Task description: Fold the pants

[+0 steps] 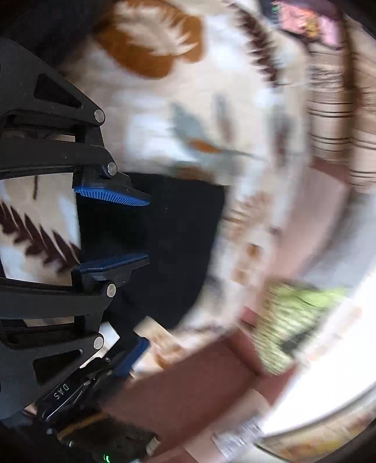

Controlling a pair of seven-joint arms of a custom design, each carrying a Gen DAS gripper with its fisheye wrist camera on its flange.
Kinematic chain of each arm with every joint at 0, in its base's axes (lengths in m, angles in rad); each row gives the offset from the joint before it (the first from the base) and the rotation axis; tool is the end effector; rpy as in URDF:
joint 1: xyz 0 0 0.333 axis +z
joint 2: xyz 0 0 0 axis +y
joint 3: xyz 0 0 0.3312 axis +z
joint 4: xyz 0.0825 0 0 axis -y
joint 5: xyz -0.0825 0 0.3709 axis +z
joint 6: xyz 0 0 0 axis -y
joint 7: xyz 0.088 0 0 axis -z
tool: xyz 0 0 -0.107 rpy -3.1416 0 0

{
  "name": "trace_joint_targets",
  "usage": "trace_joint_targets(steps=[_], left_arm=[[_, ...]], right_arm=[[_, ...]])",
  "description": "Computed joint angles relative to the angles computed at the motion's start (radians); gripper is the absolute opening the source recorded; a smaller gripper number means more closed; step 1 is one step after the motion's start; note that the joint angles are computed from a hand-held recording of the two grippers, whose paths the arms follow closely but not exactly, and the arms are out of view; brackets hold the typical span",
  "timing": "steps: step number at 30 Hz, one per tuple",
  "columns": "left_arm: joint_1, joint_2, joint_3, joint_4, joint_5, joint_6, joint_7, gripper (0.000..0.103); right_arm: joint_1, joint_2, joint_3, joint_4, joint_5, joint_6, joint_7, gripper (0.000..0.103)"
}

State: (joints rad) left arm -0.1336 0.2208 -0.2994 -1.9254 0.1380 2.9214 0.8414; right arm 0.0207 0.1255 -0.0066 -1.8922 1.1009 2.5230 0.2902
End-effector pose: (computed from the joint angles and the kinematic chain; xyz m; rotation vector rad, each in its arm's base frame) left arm 0.5881 -0.2648 0.4965 -2.1348 1.7315 -1.1095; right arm 0.6200 0.0003 0.5096 -1.9264 1.1167 -0.3749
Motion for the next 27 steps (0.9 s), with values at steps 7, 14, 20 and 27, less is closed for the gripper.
trace_joint_targets(steps=[7,14,20,27], left_arm=[[-0.029,0.000,0.030,0.028,0.085,-0.021,-0.078,0.032],[0.014,0.156,0.033,0.310,0.092,-0.088,-0.011,0.032],[0.032,0.316,-0.019,0.460,-0.010,-0.231,0.144,0.033],[0.144,0.203,-0.095,0.292,-0.194,-0.062,0.184,0.040]], right_arm=[[-0.032,0.064,-0.007,0.060,-0.142,-0.108,0.223,0.031],[-0.019,0.115,0.038,0.189,0.060,0.075,0.104,0.031],[0.004,0.296,0.019,0.312,-0.287,0.016,0.451,0.032],[-0.100,0.199,0.079,0.244,-0.065,0.008,0.331,0.034]])
